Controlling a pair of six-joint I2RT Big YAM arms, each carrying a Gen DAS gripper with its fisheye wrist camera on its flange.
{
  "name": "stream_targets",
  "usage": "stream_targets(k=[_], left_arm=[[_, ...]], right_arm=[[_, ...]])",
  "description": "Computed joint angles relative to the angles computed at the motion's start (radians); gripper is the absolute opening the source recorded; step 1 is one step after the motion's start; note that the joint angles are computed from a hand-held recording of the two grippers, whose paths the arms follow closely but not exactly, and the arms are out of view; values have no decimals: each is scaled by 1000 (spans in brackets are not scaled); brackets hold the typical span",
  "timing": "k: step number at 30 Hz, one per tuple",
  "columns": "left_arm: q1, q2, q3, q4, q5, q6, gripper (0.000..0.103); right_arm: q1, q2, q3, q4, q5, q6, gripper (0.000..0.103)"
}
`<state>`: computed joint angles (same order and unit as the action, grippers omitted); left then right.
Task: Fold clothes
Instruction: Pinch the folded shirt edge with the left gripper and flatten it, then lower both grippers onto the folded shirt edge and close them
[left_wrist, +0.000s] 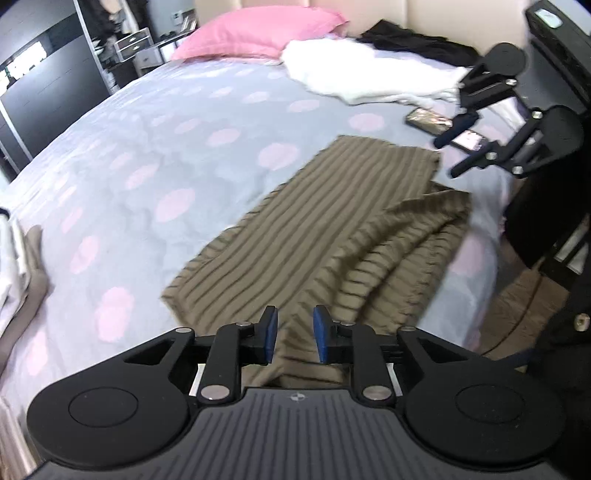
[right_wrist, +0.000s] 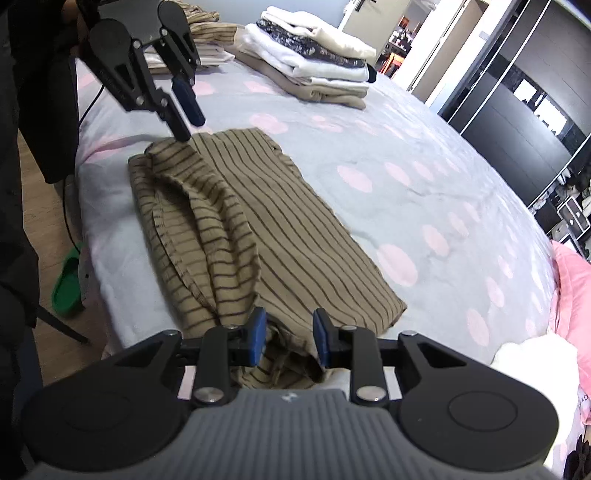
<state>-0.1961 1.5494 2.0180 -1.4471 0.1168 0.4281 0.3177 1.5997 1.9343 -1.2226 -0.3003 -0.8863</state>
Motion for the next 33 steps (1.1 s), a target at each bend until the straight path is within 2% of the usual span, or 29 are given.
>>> stream_targets(k=[3, 6, 7, 9, 10, 14, 19, 24, 26, 29, 31, 33], left_arm=[[13, 8, 1, 6, -19, -54, 19], [37, 14, -4, 17, 24, -109, 19], [40, 18, -4, 14, 28, -111, 19], [34, 18, -15, 11, -12, -92, 19], [31, 19, -24, 11, -34, -88, 19], [25, 29, -78, 42, -63, -119, 18], [37, 24, -127, 78, -40, -154, 18], [46, 14, -113, 44, -47, -172, 18], [51, 4, -103, 38, -51, -190, 18], [68, -20, -102, 71, -49, -245, 29], [88, -29, -106, 109, -30, -343, 56], [109, -25, -106, 138, 2, -460, 59]], right_arm=[[3, 4, -6, 32, 42, 29, 29], [7, 23, 10, 35, 83, 76, 29], [6, 36, 25, 15, 88, 87, 29], [5, 70, 66, -37, 107, 104, 27], [9, 85, 75, -56, 130, 106, 22], [20, 143, 106, -128, 182, 133, 19], [1, 174, 132, -167, 148, 204, 19], [-17, 160, 136, -191, 122, 231, 20], [-30, 133, 111, -160, 98, 251, 20], [-61, 109, 110, -102, 22, 338, 27], [-78, 114, 128, -77, -2, 426, 29], [-86, 141, 163, -75, 6, 547, 33]])
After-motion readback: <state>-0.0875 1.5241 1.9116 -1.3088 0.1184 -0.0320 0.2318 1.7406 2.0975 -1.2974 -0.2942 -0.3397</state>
